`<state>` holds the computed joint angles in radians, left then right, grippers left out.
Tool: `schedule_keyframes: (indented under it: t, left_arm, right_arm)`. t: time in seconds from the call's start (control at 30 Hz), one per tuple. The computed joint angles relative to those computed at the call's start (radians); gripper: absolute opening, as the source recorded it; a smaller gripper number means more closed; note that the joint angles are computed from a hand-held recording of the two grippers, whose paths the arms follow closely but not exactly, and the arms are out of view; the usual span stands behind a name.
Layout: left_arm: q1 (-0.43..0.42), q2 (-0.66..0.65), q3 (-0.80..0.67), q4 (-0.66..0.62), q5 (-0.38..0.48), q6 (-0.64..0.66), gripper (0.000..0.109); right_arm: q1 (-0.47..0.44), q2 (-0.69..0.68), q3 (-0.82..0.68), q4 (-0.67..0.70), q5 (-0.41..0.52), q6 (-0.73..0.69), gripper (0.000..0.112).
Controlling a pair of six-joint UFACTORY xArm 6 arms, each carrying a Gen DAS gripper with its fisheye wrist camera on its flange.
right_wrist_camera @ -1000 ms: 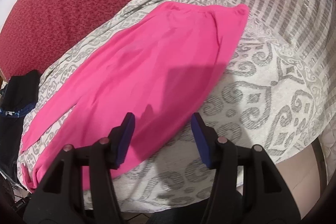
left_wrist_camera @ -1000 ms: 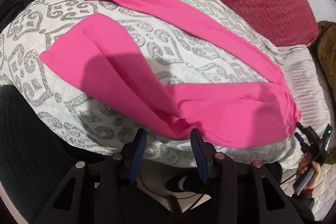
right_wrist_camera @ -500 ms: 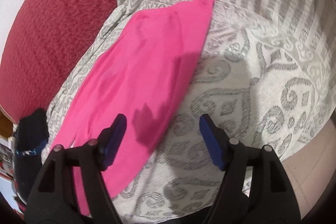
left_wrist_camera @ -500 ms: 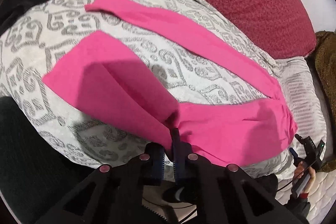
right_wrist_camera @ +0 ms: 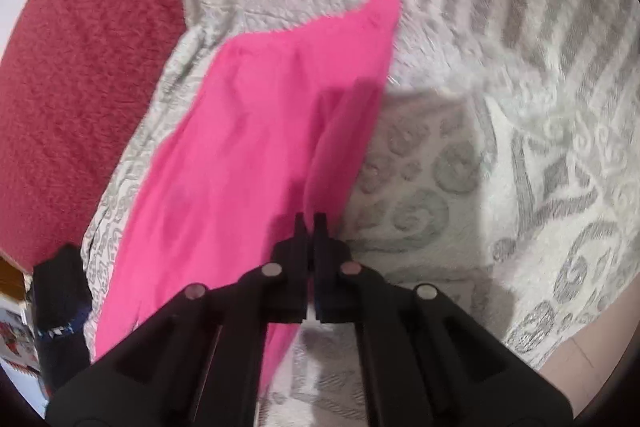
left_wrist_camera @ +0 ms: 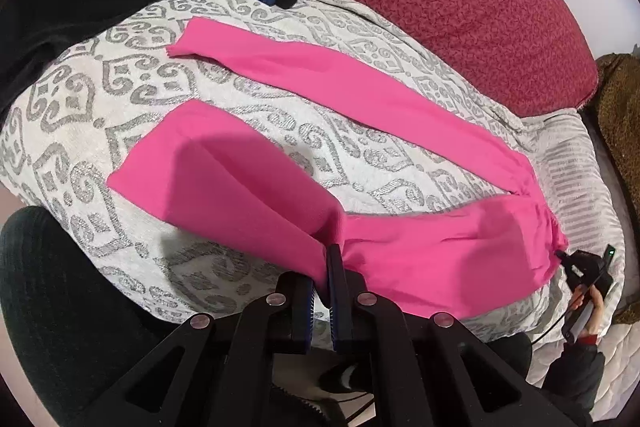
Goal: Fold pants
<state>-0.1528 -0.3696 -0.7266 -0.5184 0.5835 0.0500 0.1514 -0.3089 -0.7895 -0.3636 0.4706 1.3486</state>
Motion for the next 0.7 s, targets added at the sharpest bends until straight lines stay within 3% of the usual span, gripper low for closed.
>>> schedule_keyframes:
  t: [0.1,0.27,0.53,0.7]
  left_arm:
    - [-0.001,-0.01,0.005,0.0,-0.01,-0.01,0.003]
    - [-0.006,-0.032,-0.024,0.02,-0.024,-0.01,0.003]
    - [0.004,0.019,-0.17,0.111,-0.015,-0.095,0.003]
    - [0.006,0.101,-0.305,0.258,0.047,-0.192,0.003]
  right_arm:
    - [0.027,-0.006,-0.039,-0.133,0.041,0.045,0.003]
    - [0.02,-0.016,-0.066,-0.205,0.005,0.097,0.003]
    - [0.015,0.082,-0.229,-0.214,-0.009,0.063,0.003]
    - [0.018,0.169,-0.347,-0.215,-0.013,0.042,0.003]
